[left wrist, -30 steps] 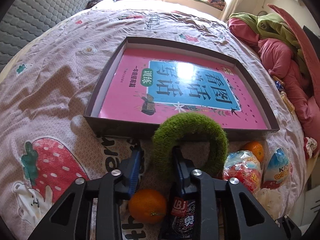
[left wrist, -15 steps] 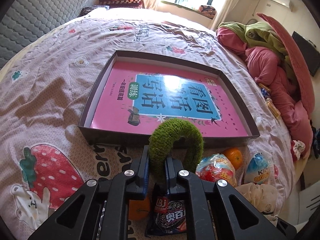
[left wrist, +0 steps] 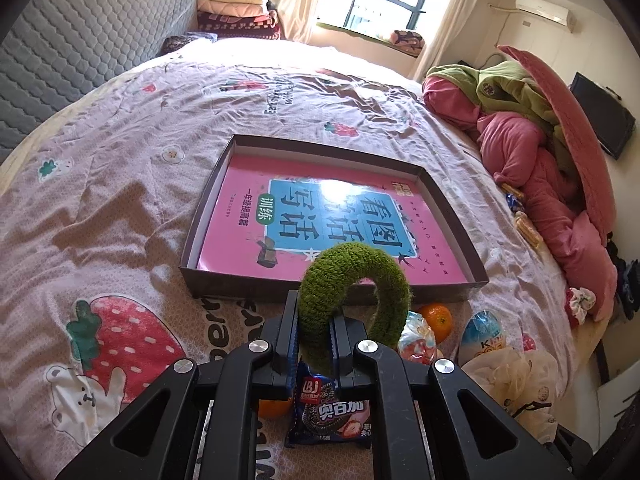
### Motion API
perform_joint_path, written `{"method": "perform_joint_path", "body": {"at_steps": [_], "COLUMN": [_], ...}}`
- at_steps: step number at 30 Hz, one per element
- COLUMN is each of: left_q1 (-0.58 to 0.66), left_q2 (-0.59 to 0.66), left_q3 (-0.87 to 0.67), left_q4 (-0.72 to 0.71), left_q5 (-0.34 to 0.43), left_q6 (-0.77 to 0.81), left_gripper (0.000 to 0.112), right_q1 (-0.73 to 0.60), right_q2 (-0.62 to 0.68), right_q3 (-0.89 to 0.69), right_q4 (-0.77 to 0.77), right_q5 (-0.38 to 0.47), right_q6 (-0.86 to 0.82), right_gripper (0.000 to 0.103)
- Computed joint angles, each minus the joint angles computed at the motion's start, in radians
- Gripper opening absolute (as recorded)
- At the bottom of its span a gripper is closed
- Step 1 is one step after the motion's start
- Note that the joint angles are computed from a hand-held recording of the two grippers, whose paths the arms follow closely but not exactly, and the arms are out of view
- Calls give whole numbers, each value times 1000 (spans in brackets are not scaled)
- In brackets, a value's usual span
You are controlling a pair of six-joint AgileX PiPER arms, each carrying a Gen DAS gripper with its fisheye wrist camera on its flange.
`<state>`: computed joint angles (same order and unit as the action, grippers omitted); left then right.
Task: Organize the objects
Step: 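Lift green ring with left tool while right tool lifts white mesh bag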
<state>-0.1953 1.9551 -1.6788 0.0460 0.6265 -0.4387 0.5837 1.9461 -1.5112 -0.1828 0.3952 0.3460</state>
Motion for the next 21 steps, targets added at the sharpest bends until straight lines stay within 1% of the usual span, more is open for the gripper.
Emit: {"method": "perform_joint_path", "body": {"at_steps": [4, 7, 10, 12, 15, 17, 21], "left_q1": [-9, -13, -28, -29, -39, -46, -66], "left_q2": [-42, -63, -92, -104, -113, -123, -137], "left_q3": [41, 55, 82, 93, 93, 98, 100], "left_q4": [32, 31, 68, 54, 70, 74, 121], "left_q5": [-17, -16, -24, -28, -22, -26, -22], "left_q6": [-18, -14, -41, -37, -58, -65, -96], "left_gripper": [12, 12, 12, 12, 12, 12, 12], "right_q1": [7, 21, 30, 33, 49, 50, 66], "right_q2": [-16, -26, -33, -33, -33, -39, -49], "right_q3": [9, 11, 11, 2, -4, -5, -8], "right_q4": [-31, -92, -146, -157, -240, -240, -374], "right_q5": [-11, -14, -16, -9, -3, -9, -2], "right_q6": [30, 76, 123, 134, 202, 206, 319], "right_gripper": [21, 21, 21, 21, 21, 21, 21]}}
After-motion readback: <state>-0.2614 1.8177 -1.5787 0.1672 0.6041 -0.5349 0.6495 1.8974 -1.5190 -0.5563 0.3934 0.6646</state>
